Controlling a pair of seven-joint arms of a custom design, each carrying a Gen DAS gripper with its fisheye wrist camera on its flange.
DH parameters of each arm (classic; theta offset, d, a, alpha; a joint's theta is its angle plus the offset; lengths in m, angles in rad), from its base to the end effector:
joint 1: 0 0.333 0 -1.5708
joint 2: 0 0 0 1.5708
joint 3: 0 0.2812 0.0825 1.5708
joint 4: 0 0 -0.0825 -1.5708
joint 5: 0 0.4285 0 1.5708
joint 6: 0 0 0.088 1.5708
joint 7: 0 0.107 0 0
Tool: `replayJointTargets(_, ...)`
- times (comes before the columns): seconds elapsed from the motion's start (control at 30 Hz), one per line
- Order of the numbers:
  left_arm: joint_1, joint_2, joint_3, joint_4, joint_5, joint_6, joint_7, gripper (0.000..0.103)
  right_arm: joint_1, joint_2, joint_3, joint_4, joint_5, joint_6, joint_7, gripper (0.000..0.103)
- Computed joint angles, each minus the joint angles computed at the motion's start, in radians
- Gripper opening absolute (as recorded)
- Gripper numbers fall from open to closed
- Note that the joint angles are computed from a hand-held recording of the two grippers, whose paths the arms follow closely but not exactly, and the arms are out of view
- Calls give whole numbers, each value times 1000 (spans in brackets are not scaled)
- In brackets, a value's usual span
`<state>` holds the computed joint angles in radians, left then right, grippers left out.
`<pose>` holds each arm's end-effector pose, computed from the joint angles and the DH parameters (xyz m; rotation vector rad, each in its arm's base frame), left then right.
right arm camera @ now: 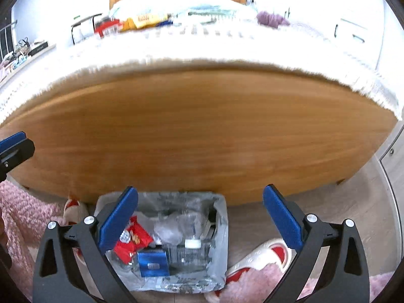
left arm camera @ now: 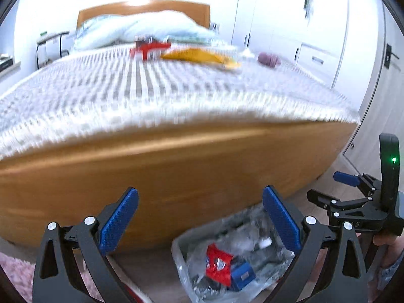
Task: Collect trash
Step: 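Raise both open tools out of the bin back toward the bed, then move both open tools toward the pile of snack wrappers on the bed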
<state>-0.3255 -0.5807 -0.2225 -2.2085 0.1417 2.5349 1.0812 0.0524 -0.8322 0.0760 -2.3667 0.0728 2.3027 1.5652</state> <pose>0.4060 -0.2769 0.6664 -1.5971 1.8742 -1.0425 0.4067 0.0626 0.6644 -1.8458 1.6613 -0.6564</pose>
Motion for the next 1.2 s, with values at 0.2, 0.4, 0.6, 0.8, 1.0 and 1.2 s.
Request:
replayJointTargets(0.2,9,-21,2,-1,24,79,3,95,-11,-13,3,8,-5,80,6,95)
replayJointTargets(0.4,18,-8,5,35,31,110,5,95,-25,-16,5,24,-8,137,17,95)
replayJointTargets(0.6,31,-8,9,43,36,180,-13,95,-34,14,3,67,-1,199,32,95)
replayJointTargets(0.8,44,14,13,79,45,211,-9,95,-41,47,2,115,-2,258,32,95)
replayJointTargets(1.0,76,49,2,126,76,255,-30,95,-56,84,9,158,-15,323,28,95)
replayJointTargets(1.2,106,100,-5,184,105,288,-54,95,-85,124,30,193,-45,403,40,95)
